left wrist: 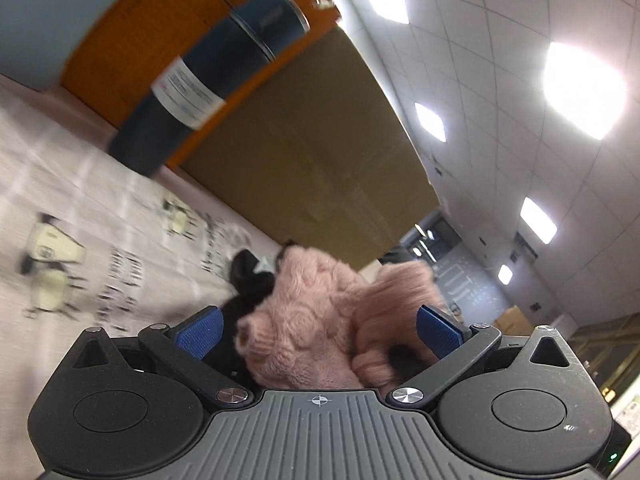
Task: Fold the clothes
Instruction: 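Grasp the pink sweater with the right tool while the left tool grasps it too, then lift the pink sweater with both tools and carry it over the bed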
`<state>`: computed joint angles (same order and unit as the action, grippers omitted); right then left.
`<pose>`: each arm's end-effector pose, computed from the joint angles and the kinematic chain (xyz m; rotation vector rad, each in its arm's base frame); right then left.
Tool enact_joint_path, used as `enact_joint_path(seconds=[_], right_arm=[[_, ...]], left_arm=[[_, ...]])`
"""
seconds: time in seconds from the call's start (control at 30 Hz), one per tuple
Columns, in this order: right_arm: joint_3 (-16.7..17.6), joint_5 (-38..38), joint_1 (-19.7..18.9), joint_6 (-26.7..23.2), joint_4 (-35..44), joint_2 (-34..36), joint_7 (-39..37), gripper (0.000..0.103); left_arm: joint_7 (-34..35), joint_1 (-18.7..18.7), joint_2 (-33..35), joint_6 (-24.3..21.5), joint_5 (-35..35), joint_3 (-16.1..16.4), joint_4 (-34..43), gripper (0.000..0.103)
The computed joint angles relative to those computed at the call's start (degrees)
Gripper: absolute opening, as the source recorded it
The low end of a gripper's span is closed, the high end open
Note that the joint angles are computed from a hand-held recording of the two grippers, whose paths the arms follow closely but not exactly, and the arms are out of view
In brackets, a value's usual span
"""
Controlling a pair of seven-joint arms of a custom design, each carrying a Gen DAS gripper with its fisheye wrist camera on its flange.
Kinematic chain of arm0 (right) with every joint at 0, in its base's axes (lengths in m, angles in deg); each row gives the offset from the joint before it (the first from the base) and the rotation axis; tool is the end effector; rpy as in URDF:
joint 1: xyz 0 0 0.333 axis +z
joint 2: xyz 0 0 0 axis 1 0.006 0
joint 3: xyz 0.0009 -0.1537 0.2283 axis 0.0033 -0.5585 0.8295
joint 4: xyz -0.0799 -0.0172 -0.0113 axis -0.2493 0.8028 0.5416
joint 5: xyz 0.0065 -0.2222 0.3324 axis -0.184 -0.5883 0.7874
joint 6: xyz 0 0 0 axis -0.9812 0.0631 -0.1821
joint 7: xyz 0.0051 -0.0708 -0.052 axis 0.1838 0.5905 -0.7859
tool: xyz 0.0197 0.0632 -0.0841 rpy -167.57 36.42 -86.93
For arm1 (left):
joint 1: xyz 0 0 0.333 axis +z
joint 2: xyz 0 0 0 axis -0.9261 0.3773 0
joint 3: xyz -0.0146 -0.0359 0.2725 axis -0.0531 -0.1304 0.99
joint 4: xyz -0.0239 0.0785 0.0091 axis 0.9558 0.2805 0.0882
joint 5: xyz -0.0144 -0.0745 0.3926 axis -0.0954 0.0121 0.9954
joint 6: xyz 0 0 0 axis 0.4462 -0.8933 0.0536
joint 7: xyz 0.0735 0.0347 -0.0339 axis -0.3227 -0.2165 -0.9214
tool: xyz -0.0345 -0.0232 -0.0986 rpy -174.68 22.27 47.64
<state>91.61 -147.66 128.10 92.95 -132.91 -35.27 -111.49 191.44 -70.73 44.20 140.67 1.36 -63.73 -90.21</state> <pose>0.3155 0.2727 0.2525 -0.4355 2.0754 -1.4640 0.5601 -0.3384 0.2416 0.6123 -1.8971 1.4319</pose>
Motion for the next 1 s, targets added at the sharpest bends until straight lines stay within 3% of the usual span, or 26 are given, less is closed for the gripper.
enact_joint_path(seconds=[0.17,0.27,0.4,0.5,0.67,0.83,1.0], right_arm=[[0.82,-1.48,0.84,-1.18,-3.03,-1.58,9.81,0.025],[1.41,-2.32,1.28,-2.37,-4.15,-1.86,13.9,0.025],[2.31,-1.92,2.4,-4.36,-5.0,-1.66,17.88,0.024],[2.18,-3.29,2.71,-4.92,-5.11,-0.82,17.66,0.023],[2.46,-6.97,3.77,-6.92,-5.43,0.44,19.0,0.022],[2.77,-12.97,5.06,-9.31,-2.1,1.15,14.71,0.022],[2.01,-19.47,5.74,-9.63,4.26,4.41,7.72,0.022]], left_arm=[[8.55,-1.98,-2.57,3.25,-0.36,-1.01,-2.9,0.102],[17.29,-2.85,-5.18,7.02,-4.23,-1.75,-6.2,0.09],[26.37,-3.59,-7.65,9.56,-8.58,-1.35,-9.7,0.035],[30.53,-3.27,-8.7,8.46,-10.95,-0.74,-11.38,0.023],[34.89,-2.94,-12.03,6.54,-15.05,0.31,-14.76,0.019],[36.27,-1.54,-15.8,1.39,-18.7,2.54,-18.1,0.019],[36.72,0.28,-19.39,-3.2,-18.02,6.28,-20.24,0.019]])
